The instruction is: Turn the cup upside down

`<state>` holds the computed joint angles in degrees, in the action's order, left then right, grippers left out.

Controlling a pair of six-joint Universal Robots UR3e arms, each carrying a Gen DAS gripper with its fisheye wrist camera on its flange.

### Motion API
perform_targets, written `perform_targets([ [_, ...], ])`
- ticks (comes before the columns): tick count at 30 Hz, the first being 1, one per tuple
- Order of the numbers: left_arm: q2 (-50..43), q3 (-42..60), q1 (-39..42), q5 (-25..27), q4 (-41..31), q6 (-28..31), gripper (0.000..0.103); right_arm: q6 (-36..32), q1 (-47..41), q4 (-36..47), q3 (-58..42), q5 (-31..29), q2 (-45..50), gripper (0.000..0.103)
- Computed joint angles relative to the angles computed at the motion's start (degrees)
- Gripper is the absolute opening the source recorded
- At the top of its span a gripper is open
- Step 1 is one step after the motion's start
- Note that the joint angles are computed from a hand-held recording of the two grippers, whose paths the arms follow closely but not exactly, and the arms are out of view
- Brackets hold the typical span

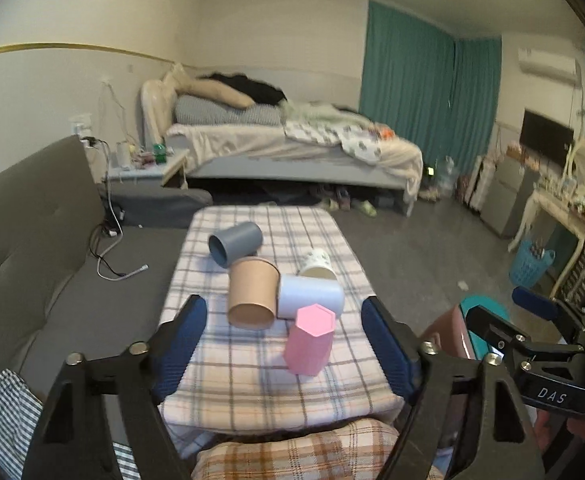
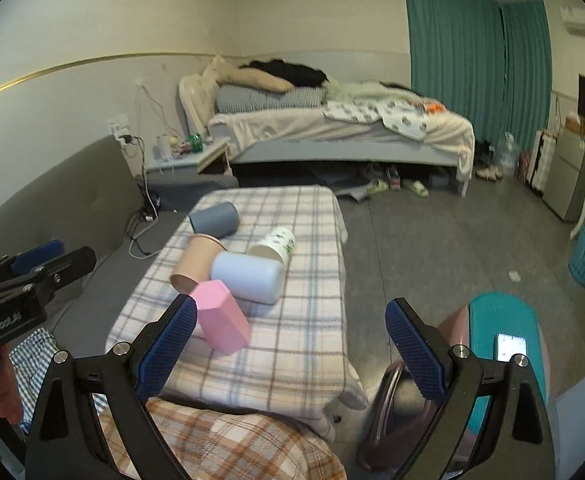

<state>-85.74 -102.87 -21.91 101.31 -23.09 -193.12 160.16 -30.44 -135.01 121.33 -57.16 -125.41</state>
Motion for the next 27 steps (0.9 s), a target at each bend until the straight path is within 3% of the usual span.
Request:
perform_targets([
  [3,2.5,-6.2,1.1,1.0,4.1,0.2,0.087,1.7,2.9,-5.6,4.7,-1.4,-1.6,0.096],
  [5,2.5,-8.6,1.0,3.7,5.0,-0.6,0.087,4.7,7.5,-12.2,7.9,-5.9,0.6,0.096],
  [9,1.7,-12.2,1.7,6.8,6.7,-1.0,0.087,7.5,12.2,-17.6,10.3,-10.0,5.1,0.103],
  [16,0.8,-14.8,1.6,7.4,10.7,-0.1,0.087,8.8,13.7,-20.4,11.0,-12.0,7.7,0.103],
  [27,2.8,-15.2,2.8,4.6,8.1,-1.6,0.087,8.5,13.8,-19.4,10.8,-12.3,8.1,0.103],
])
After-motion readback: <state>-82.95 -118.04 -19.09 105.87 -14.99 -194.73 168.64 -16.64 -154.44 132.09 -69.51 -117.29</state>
